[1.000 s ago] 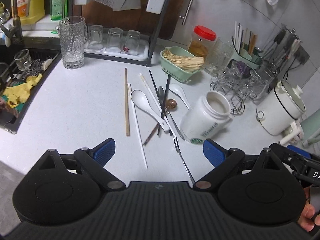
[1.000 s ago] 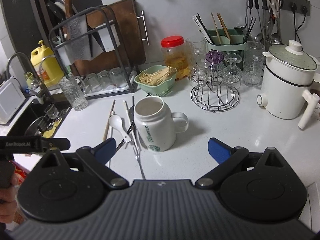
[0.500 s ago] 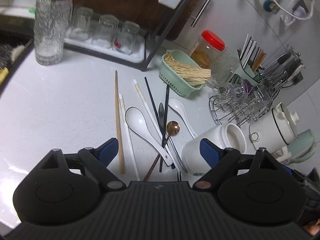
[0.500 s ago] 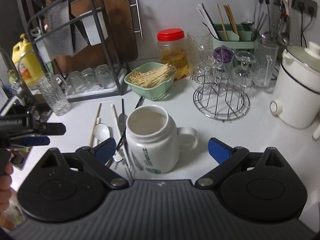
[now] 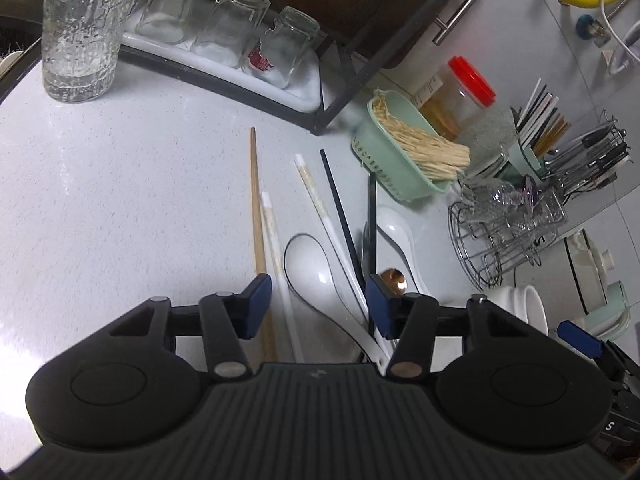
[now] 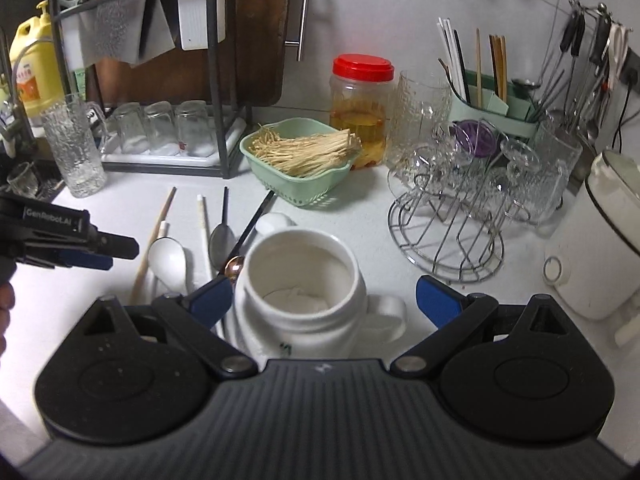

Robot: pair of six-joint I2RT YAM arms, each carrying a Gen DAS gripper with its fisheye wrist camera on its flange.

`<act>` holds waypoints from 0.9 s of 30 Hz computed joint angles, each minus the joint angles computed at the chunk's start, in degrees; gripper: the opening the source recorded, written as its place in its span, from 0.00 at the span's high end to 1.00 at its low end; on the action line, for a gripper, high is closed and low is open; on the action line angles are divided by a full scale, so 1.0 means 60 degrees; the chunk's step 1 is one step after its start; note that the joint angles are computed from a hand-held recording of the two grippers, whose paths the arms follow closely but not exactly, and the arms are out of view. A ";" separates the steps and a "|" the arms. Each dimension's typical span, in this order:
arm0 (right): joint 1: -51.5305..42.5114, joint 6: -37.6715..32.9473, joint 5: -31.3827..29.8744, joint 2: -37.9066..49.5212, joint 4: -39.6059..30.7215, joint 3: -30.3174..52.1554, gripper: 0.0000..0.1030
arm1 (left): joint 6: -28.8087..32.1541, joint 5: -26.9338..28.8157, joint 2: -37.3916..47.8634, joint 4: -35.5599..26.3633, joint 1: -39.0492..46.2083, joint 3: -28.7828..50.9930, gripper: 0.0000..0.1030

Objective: Organize utensils
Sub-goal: 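Grasp the white ceramic spoon handle with the left gripper while the right holds the mug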

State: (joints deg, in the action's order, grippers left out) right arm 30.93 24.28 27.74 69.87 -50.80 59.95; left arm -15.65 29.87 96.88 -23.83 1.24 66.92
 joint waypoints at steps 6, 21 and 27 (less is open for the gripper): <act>-0.0171 -0.0758 -0.0224 0.0435 0.0531 -0.0011 0.11 | 0.0086 -0.0441 0.0687 0.0051 -0.0202 0.0535 0.46; -0.0115 -0.1280 -0.0437 0.0718 0.0869 -0.0159 0.19 | 0.0227 -0.0914 0.1832 0.0090 -0.0578 0.1291 0.77; -0.0119 -0.1297 -0.0462 0.0737 0.0880 -0.0143 0.19 | 0.0479 -0.1079 0.1919 -0.0169 -0.0682 0.1523 0.95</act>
